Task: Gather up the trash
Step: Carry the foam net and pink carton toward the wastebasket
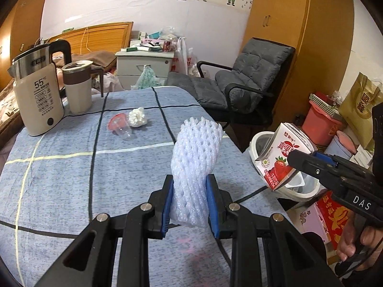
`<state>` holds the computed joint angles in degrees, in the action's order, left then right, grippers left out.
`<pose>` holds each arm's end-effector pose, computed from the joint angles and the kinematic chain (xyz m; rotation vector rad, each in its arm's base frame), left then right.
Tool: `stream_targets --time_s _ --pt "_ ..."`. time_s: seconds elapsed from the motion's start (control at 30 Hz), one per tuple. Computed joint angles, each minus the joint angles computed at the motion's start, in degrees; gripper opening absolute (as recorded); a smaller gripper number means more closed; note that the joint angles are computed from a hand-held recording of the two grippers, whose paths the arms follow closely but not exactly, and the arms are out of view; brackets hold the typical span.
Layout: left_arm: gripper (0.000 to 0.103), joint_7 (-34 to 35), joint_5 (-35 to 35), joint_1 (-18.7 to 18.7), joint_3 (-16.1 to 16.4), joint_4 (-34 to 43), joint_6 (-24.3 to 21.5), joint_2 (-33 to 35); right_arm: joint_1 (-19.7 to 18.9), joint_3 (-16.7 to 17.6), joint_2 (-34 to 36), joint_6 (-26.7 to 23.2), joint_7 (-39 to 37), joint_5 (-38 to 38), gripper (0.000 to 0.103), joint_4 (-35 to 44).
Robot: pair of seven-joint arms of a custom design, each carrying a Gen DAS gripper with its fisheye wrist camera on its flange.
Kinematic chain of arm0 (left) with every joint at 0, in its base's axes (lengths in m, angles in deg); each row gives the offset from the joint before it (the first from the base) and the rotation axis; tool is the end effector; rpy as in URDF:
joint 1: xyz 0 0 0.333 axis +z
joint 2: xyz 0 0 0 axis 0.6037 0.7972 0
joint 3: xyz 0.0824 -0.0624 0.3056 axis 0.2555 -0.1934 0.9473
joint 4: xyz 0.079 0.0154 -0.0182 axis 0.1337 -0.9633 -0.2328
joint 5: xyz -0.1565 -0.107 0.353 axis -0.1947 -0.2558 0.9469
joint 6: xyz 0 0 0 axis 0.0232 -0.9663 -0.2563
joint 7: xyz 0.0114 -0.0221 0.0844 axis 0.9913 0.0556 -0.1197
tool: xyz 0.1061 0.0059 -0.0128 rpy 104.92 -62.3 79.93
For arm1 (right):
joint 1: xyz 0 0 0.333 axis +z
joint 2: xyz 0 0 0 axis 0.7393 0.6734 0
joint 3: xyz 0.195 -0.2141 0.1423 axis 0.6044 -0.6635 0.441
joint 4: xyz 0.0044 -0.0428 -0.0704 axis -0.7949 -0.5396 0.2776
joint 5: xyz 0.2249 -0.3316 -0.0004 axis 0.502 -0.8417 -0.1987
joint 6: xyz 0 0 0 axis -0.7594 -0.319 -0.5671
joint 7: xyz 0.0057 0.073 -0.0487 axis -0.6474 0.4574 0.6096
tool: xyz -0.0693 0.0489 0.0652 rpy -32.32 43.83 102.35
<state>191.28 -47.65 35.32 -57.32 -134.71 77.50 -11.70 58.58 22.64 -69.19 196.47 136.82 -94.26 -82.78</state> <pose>0.6284 -0.1185 0.5018 -1.2871 2.3240 -1.2241 0.5407 0.1881 0.5358 -1.4770 1.8239 -0.7070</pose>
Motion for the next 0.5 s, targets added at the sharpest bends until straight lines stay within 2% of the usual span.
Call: stream_targets --time_s 0.27,0.5 --pt "0.028 -0.1 0.8 -1.2 -1.0 1.3 -0.8 1.1 -1.9 -0.1 -2.8 -0.3 2.2 -1.5 0.039 -3.0" --pt "0.028 -0.4 2.2 -2.9 -2.5 3.0 -1.9 2.7 -5.2 0.1 -6.9 -1.6 6.1 -3.7 0.039 -7.0"
